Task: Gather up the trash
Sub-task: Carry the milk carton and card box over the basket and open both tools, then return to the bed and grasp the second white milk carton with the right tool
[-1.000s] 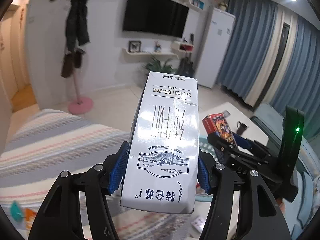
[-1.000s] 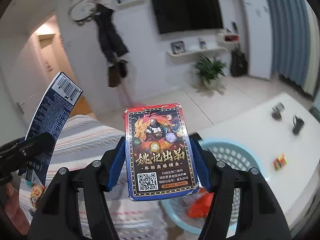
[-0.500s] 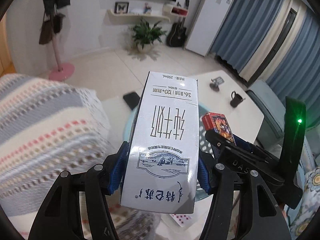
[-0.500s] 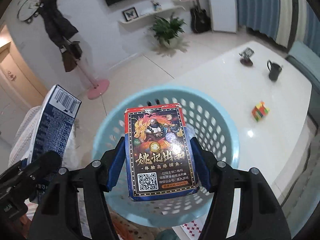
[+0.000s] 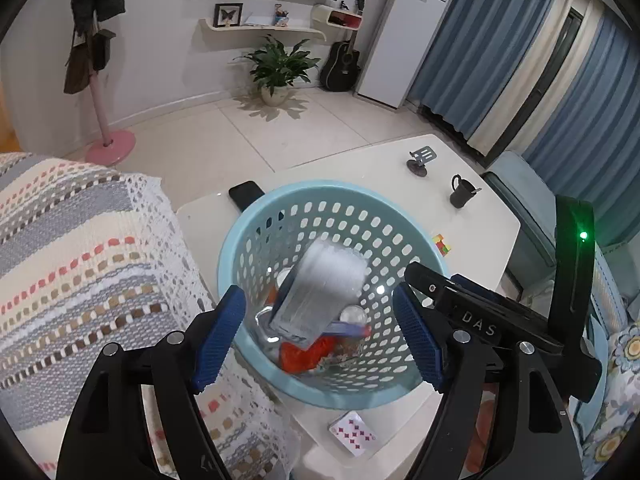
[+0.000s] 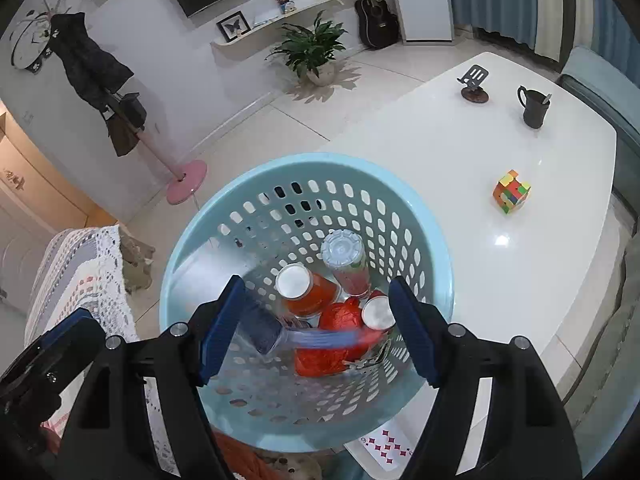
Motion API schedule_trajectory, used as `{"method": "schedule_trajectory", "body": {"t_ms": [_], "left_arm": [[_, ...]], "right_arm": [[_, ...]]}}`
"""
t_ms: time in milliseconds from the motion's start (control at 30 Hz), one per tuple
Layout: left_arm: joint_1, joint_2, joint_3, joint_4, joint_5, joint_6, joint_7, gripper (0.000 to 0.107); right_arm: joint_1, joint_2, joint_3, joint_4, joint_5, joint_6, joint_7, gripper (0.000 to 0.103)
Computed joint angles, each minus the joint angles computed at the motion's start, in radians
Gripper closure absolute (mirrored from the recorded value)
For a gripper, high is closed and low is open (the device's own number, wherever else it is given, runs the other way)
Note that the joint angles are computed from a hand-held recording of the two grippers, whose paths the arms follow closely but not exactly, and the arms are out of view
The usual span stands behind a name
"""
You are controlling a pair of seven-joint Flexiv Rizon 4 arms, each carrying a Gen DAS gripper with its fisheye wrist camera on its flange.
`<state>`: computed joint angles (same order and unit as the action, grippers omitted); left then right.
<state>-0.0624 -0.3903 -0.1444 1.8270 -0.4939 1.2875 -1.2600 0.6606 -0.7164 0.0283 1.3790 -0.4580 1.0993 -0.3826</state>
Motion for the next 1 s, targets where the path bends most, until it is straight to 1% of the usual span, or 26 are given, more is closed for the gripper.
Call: {"method": "schedule_trajectory", "body": {"t_ms": [167, 300, 367, 400, 467, 500, 567, 633, 667, 733, 800, 833, 867, 933, 967, 1000], "left_arm": [[0.005, 0.027, -0.009, 0.03, -0.022, 0.014, 0.013, 0.033], [0.012, 0.059, -0.023, 0.066, -0.061, 0.043, 0.042, 0.033], [0.022, 0.084, -0.038, 0.095, -0.1, 0.064, 0.073, 0.033], [0.025, 0.098, -0.04, 0.11, -0.116, 0.073, 0.086, 0.033], [0.033, 0.134, -0.049, 0.148, -0.166, 0.094, 0.127, 0.033], [0.028, 0.149, -0.046, 0.162, -0.182, 0.103, 0.137, 0.033], [0.025, 0.192, -0.042, 0.203, -0.237, 0.13, 0.178, 0.034], [0.018, 0.246, -0.037, 0.255, -0.32, 0.165, 0.243, 0.035], [0.008, 0.272, -0.022, 0.279, -0.339, 0.179, 0.26, 0.038], [-0.013, 0.324, 0.008, 0.325, -0.387, 0.201, 0.302, 0.042], [-0.034, 0.374, 0.047, 0.368, -0.421, 0.21, 0.325, 0.042], [-0.042, 0.402, 0.073, 0.397, -0.415, 0.219, 0.32, 0.042], [-0.045, 0.421, 0.097, 0.414, -0.392, 0.222, 0.301, 0.042], [-0.047, 0.465, 0.146, 0.453, -0.35, 0.225, 0.269, 0.042], [-0.027, 0.499, 0.174, 0.485, -0.289, 0.221, 0.218, 0.042], [-0.015, 0.513, 0.192, 0.495, -0.248, 0.217, 0.185, 0.042]], "right_arm": [[0.015, 0.015, -0.005, 0.009, -0.02, 0.004, -0.003, 0.033], [0.034, 0.025, -0.009, 0.006, -0.047, 0.004, -0.013, 0.033], [0.053, 0.032, -0.021, 0.005, -0.075, 0.004, -0.012, 0.034], [0.063, 0.036, -0.029, 0.006, -0.093, 0.006, -0.009, 0.035], [0.083, 0.042, -0.039, 0.005, -0.129, 0.014, -0.012, 0.044], [0.09, 0.045, -0.04, 0.005, -0.143, 0.02, -0.012, 0.046], [0.108, 0.053, -0.045, 0.006, -0.176, 0.045, -0.015, 0.056], [0.13, 0.061, -0.048, 0.009, -0.211, 0.072, -0.022, 0.057], [0.142, 0.065, -0.051, 0.012, -0.23, 0.092, -0.024, 0.057], [0.163, 0.068, -0.05, 0.009, -0.26, 0.124, -0.037, 0.057], [0.181, 0.064, -0.029, -0.004, -0.273, 0.154, -0.076, 0.057], [0.187, 0.061, -0.021, -0.01, -0.272, 0.164, -0.095, 0.057], [0.199, 0.058, -0.014, -0.014, -0.273, 0.18, -0.112, 0.057], [0.205, 0.043, 0.031, -0.036, -0.247, 0.203, -0.186, 0.057], [0.21, 0.034, 0.054, -0.048, -0.231, 0.213, -0.227, 0.056], [0.212, 0.021, 0.089, -0.066, -0.209, 0.223, -0.282, 0.056]]}}
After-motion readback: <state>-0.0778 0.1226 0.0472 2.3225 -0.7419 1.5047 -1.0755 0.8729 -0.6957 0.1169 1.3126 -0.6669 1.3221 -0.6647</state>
